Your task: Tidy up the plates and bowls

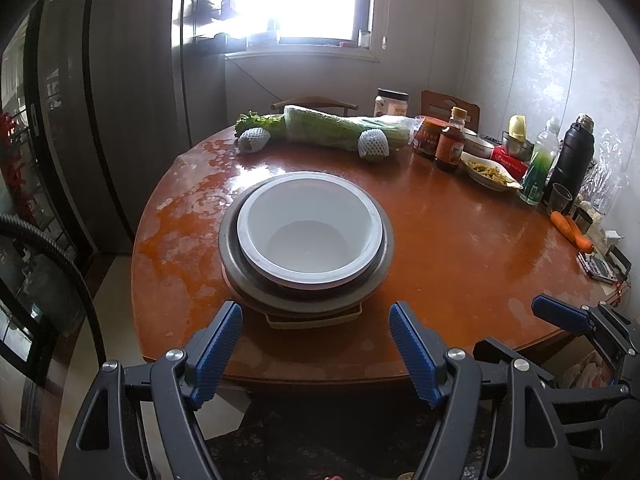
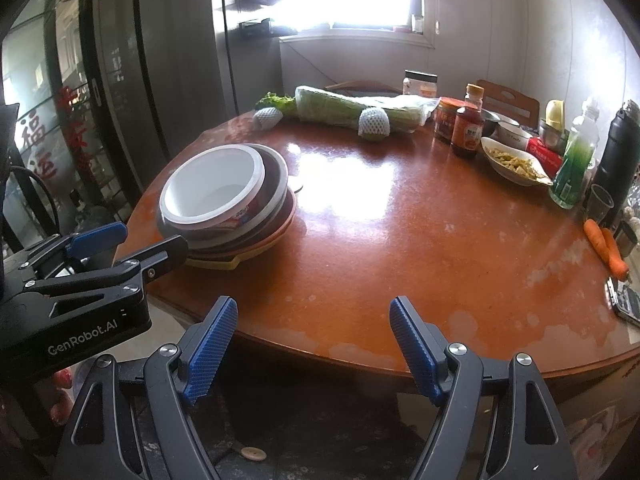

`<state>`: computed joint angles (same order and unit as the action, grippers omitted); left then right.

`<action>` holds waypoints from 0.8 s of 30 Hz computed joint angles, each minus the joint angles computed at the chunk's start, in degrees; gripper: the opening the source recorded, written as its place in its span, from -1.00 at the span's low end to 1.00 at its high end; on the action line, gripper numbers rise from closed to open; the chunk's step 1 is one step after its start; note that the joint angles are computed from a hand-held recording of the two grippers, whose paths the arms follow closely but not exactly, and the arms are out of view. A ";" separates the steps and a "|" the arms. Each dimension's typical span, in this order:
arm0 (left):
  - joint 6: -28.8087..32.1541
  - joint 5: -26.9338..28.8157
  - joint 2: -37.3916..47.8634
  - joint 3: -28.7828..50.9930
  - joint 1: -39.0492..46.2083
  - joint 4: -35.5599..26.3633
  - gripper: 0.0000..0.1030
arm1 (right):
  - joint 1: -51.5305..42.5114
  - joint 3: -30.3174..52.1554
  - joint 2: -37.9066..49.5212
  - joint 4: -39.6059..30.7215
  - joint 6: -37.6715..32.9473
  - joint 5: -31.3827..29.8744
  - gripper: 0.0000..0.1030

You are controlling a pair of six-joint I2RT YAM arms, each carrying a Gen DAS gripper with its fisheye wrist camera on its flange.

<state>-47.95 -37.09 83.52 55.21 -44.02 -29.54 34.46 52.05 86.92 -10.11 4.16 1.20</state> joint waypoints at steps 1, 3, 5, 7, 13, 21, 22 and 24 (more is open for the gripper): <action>0.00 0.03 -0.01 0.01 0.01 0.01 0.47 | 0.00 0.00 0.00 0.00 0.00 0.00 0.55; -0.03 0.00 0.04 0.10 -0.05 -0.18 0.47 | 0.01 0.00 -0.02 -0.01 0.00 0.03 0.55; 0.00 0.06 -0.06 0.08 -0.02 -0.21 0.47 | -0.01 0.02 0.07 0.00 0.01 -0.04 0.55; -0.07 0.01 -0.15 0.03 -0.06 -0.21 0.47 | 0.06 -0.06 -0.19 -0.19 0.12 0.06 0.55; -0.29 -0.23 -0.19 0.15 -0.11 -0.47 0.47 | 0.05 -0.06 -0.16 -0.18 0.07 -0.01 0.55; -0.22 -0.25 -0.26 0.28 -0.12 -0.76 0.47 | 0.24 -0.23 -0.62 -0.26 0.33 0.14 0.55; -0.15 -0.20 -0.35 0.25 -0.06 -0.78 0.47 | 0.23 -0.17 -0.60 -0.30 0.34 0.10 0.55; -0.22 -0.28 -0.33 0.25 -0.12 -0.79 0.47 | 0.23 -0.17 -0.60 -0.30 0.34 0.10 0.55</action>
